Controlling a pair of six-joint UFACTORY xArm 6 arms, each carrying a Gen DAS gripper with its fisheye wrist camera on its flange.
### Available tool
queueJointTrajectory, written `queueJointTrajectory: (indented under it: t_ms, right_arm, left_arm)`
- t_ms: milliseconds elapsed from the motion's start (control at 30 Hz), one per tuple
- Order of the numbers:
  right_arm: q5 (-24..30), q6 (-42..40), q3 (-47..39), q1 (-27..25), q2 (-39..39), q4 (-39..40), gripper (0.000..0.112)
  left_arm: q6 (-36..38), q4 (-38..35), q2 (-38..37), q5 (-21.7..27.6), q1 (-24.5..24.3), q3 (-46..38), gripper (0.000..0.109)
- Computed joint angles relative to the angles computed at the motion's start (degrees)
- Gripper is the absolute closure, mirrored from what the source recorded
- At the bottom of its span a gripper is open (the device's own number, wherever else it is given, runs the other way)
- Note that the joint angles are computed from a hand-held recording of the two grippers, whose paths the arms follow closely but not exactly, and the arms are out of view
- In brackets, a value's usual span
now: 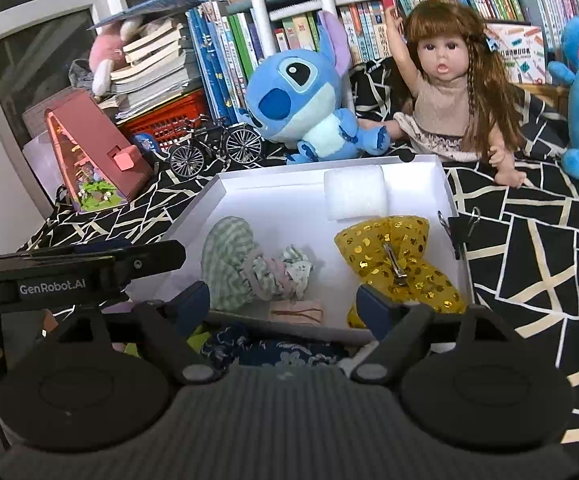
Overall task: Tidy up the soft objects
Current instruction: 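Open the left tool to drop the beige tag while the right tool releases the pink-striped cloth in the box, then move both tools back from the box to the pile of soft items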
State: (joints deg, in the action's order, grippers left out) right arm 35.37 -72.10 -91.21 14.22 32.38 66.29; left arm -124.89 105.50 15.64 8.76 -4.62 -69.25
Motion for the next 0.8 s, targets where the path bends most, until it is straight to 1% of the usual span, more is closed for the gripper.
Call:
queueJointTrajectory:
  t_ms: [133,233,400,533,800]
  right_arm:
    - [-0.83,-3.68,2.4,-0.32,-1.69,2.37,0.023]
    - [-1.28,-6.41,4.09,-0.69,-2.87,4.57,0.019]
    - [-1.96,-10.32,6.53,-1.05,-4.64,7.32,0.019]
    - [-2.55,-13.71,8.42,-1.17,-5.91,9.47,0.015]
    - [-3.54,-18.24,11.12,-1.14,-7.28,12.41,0.013]
  left_arm:
    - [-4.17,4.46,-2.12,1.12,-0.85,2.31,0.024]
    - [-6.36,6.91,-3.46,2.14,-1.55,3.9,0.024]
    - [-9.7,10.5,-5.45,3.58,-2.57,6.32,0.023]
    - [-11.4,12.34,-6.65,4.91,-3.39,7.96,0.022]
    - [-12.92,14.07,-8.04,6.33,-4.3,10.46,0.021]
